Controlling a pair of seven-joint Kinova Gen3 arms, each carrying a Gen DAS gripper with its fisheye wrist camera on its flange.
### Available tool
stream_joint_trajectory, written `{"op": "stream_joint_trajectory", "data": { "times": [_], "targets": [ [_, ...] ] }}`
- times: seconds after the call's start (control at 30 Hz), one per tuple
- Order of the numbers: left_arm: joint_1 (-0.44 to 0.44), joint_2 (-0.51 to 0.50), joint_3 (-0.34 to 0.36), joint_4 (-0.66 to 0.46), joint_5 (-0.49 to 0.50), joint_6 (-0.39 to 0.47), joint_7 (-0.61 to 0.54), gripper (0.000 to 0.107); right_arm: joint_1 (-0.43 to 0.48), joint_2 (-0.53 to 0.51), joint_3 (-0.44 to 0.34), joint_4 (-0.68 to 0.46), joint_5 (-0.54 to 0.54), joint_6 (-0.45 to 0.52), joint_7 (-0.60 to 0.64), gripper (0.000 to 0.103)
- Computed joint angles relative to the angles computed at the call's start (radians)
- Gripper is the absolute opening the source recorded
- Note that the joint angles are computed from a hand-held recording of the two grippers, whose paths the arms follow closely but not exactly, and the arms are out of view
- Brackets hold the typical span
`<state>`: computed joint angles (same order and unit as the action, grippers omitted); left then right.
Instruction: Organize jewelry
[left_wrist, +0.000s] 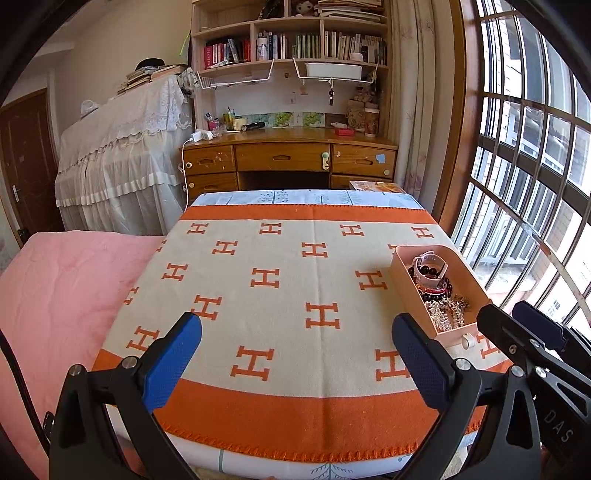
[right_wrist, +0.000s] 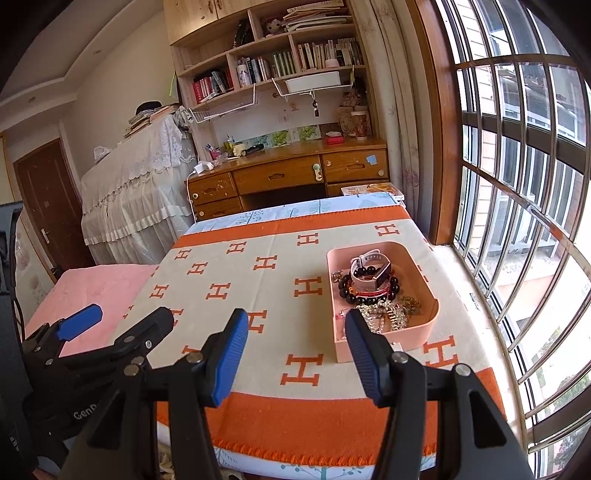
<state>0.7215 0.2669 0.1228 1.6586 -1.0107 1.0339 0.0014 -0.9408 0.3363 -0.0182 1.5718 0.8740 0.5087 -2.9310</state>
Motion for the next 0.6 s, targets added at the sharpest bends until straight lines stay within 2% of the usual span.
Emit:
{"op": "stream_joint_trajectory", "data": {
  "times": [0.6],
  "targets": [
    [-0.002, 0.001, -0.001, -0.006, 0.018, -0.002, -0.007, 0.102, -0.004, 0.006, 0.001, -0.009, -0.019, 0.003, 0.008, 0.055]
  ]
}}
